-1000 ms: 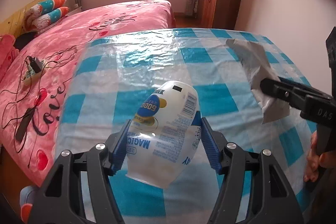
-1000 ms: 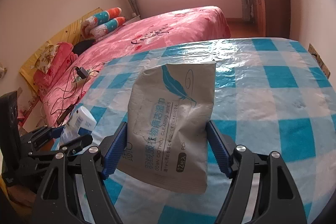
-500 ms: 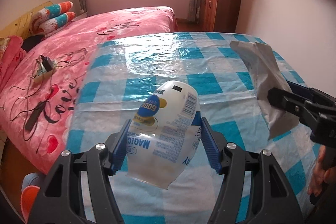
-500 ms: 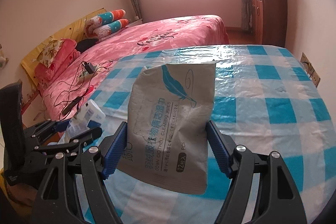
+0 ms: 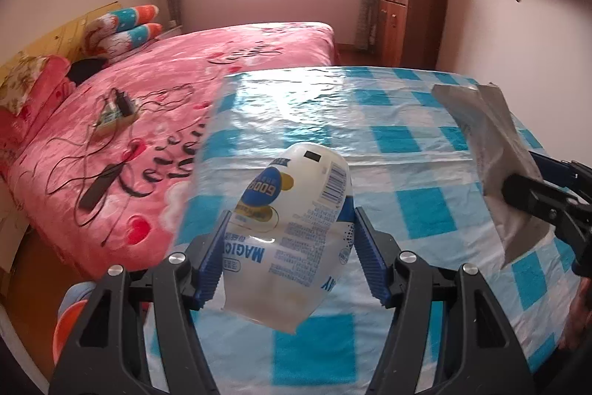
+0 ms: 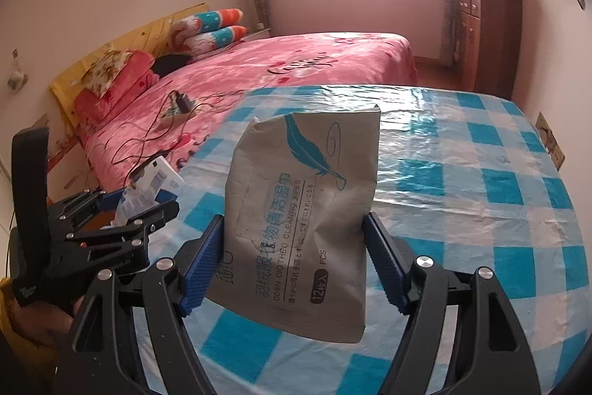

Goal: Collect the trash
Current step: 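Carry bottle and grey pouch over the orange bucket and open both grippers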

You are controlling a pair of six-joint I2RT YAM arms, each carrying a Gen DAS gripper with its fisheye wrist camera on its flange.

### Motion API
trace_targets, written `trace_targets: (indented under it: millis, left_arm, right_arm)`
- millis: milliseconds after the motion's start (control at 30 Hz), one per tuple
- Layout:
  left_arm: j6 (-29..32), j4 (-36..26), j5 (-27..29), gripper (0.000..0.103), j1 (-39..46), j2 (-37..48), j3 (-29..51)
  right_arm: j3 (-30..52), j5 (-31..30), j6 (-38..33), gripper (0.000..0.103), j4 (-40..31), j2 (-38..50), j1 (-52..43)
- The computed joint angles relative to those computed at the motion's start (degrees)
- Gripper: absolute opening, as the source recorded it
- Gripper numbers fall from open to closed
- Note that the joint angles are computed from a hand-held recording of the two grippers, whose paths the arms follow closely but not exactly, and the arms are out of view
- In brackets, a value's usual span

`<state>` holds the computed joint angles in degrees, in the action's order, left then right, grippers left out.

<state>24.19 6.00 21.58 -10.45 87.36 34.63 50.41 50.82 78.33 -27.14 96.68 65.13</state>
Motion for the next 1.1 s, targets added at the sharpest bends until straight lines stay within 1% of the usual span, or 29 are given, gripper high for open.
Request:
trace_targets:
  millis: [133, 333, 500, 667, 900, 1100]
  left_arm:
    - [1.9, -1.2, 1.2, 0.065, 4.8, -0.9, 0.0]
    - [4.7, -2.8, 4.0, 0.065, 13.2, -0.3, 1.6]
    - [7.0, -3.5, 5.8, 0.065, 20.5, 2.8, 4.3]
    - [8.6, -3.4, 6.3, 0.065, 26.4, 6.7, 7.3]
    - [10.7, -4.7, 7.0, 0.065, 34.5, 13.4, 13.1]
    - [11.3, -5.8, 6.6, 0.065, 39.3, 19.4, 18.2]
  right_arm:
    - [4.7, -0.4, -2.2, 0.074, -0.6, 3.2, 0.9]
    - [10.7, -2.1, -7.6, 0.074, 1.9, 7.5, 1.4]
    - [17.7, -3.9, -13.1, 0.074, 3.0, 12.6, 1.3]
    - [25.0, -6.8, -18.9, 0.074, 4.3, 18.0, 0.9]
    - [38.0, -12.5, -26.5, 0.074, 4.5, 27.7, -0.2]
    - [53.5, -18.3, -31.8, 0.074, 1.7, 38.1, -1.1]
